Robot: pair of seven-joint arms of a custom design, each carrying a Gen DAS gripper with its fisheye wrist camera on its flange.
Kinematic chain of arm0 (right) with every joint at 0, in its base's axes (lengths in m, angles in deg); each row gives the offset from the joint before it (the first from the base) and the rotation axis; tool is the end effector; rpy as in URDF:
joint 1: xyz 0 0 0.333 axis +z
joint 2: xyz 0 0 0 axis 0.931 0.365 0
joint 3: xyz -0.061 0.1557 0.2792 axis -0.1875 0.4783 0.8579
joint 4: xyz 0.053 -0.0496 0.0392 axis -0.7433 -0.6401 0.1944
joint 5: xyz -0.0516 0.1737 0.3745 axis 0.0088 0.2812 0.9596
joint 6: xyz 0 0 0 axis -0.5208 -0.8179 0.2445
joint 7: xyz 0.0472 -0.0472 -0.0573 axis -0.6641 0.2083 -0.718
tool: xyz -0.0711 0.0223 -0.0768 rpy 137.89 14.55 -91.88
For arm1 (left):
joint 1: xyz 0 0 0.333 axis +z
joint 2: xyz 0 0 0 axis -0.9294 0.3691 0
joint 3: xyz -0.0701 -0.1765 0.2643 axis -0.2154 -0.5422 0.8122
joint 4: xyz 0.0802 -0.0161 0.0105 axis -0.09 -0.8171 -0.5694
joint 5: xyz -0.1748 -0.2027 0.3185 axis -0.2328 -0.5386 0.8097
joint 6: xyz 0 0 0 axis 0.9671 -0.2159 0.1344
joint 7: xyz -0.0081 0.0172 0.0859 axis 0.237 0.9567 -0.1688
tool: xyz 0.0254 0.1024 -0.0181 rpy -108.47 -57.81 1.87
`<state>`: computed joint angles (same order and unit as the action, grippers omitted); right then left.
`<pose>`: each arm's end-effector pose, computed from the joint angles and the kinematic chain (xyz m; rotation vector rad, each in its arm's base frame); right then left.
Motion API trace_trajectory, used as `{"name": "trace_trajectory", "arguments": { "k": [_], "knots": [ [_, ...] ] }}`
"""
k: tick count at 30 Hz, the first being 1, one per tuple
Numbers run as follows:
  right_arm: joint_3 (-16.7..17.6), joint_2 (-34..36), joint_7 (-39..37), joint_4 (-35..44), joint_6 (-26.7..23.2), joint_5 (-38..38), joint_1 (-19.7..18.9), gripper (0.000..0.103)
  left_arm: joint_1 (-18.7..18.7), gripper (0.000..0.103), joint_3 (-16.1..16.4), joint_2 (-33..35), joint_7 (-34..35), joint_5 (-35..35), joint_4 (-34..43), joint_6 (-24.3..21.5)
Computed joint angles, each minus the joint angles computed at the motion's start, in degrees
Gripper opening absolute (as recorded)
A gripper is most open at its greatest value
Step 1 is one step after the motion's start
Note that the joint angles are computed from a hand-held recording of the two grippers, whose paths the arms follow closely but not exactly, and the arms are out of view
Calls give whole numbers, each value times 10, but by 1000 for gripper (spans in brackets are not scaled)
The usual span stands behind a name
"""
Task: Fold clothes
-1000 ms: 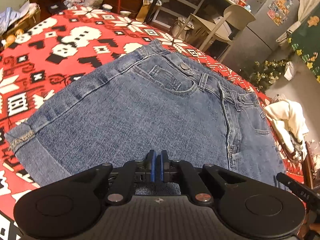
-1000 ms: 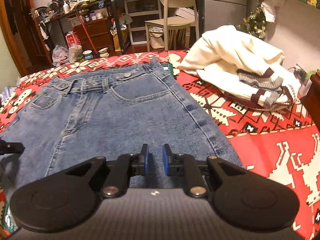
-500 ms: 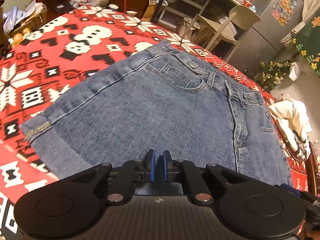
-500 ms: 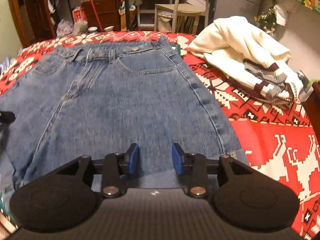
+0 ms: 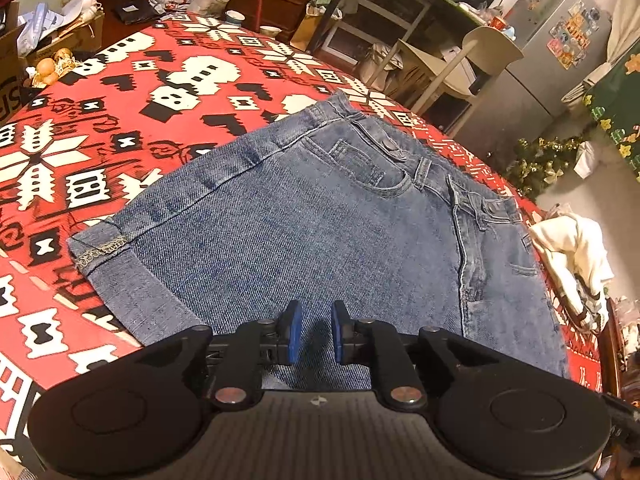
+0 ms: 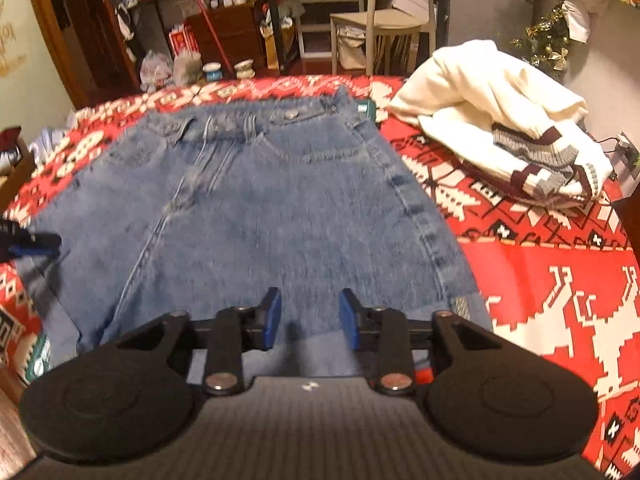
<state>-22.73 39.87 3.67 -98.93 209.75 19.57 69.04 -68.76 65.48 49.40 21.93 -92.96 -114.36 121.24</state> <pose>0.6417 -0.0265 0.4302 -1.8877 1.6459 -0.4507 0.6548 -0.1308 0.4253 -2.2989 1.5607 -0.9564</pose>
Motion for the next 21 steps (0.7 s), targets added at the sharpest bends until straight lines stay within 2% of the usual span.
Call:
{"name": "trace_trajectory", "arguments": {
  "k": [9, 13, 21],
  "knots": [
    [0, 50, 92, 46, 6, 36, -21, 28, -14, 22, 14, 20, -25, 43, 20, 3],
    [16, 50, 65, 50, 6, 75, -34, 28, -14, 25, 12, 25, -25, 56, 28, 0],
    [19, 45, 43, 45, 16, 71, -24, 28, -23, 25, 22, 26, -44, 87, 31, -8]
  ]
}}
